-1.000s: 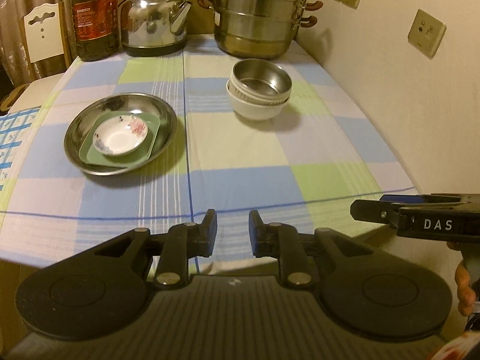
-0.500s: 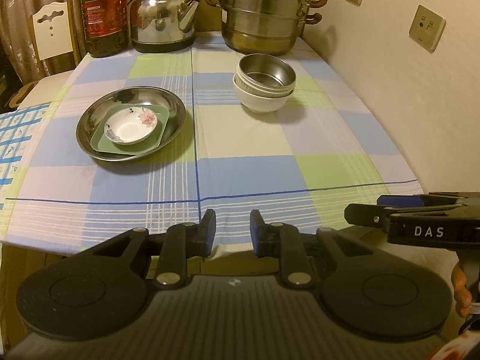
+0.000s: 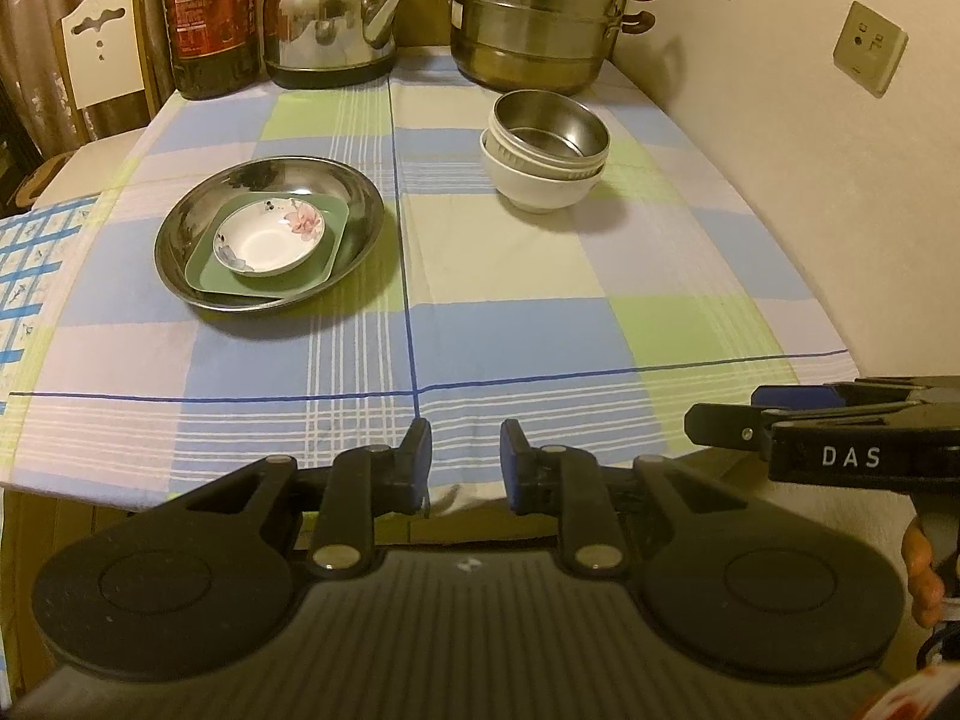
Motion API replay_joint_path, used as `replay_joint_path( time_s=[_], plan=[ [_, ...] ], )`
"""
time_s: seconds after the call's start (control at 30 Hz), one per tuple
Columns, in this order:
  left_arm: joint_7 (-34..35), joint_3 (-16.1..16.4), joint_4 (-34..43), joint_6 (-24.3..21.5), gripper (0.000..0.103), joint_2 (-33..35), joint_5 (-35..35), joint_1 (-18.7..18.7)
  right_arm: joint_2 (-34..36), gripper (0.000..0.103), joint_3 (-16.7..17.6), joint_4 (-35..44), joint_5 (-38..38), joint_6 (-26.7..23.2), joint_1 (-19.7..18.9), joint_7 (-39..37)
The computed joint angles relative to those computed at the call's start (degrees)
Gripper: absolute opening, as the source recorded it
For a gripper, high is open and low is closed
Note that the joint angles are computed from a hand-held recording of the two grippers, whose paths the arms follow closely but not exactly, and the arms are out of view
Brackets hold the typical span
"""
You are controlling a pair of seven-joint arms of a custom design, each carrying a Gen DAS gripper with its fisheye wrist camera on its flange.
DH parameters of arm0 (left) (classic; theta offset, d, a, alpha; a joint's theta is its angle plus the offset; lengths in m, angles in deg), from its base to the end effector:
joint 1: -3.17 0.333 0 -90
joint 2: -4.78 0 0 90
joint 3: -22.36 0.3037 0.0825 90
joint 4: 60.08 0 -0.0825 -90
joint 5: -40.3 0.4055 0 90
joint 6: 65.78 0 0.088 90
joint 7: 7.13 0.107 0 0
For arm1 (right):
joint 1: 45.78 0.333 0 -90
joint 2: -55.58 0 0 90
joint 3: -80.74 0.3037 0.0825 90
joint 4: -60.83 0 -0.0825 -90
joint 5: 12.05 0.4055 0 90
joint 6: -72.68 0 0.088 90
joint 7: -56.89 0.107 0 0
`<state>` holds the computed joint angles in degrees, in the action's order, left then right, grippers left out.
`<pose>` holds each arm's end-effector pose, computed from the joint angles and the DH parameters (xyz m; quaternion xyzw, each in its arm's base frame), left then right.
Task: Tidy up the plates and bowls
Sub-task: 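Move the open right gripper back toward the bowl stack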
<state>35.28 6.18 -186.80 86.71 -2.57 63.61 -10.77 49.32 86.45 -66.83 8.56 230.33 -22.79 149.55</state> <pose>0.4843 -0.2983 0.4709 -0.6671 0.6747 -0.2556 0.1856 0.5071 0.2626 0.4664 -0.7223 0.6099 -0.0534 0.3216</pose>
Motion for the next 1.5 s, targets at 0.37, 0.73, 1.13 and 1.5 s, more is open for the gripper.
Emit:
replay_joint_path(
  time_s=[0.37,0.73,1.13,1.5],
  plan=[
    [12.0,2.8,1.3,4.8,0.021,2.8,-6.2,1.0,4.3,0.062,1.2,4.3,-9.5,0.0,-1.2,12.2],
    [31.9,4.5,8.0,9.1,0.021,10.2,-18.6,2.4,10.1,0.062,-0.3,11.6,-28.6,0.2,-1.3,36.4],
    [25.5,7.7,21.8,10.9,0.021,21.7,-11.1,-0.2,16.3,0.062,-2.0,18.1,-31.3,5.6,-3.4,36.6],
    [9.0,13.6,43.7,3.3,0.021,37.0,-1.9,-7.0,31.8,0.061,5.5,37.1,-8.8,5.3,-13.1,3.3]
  ],
)
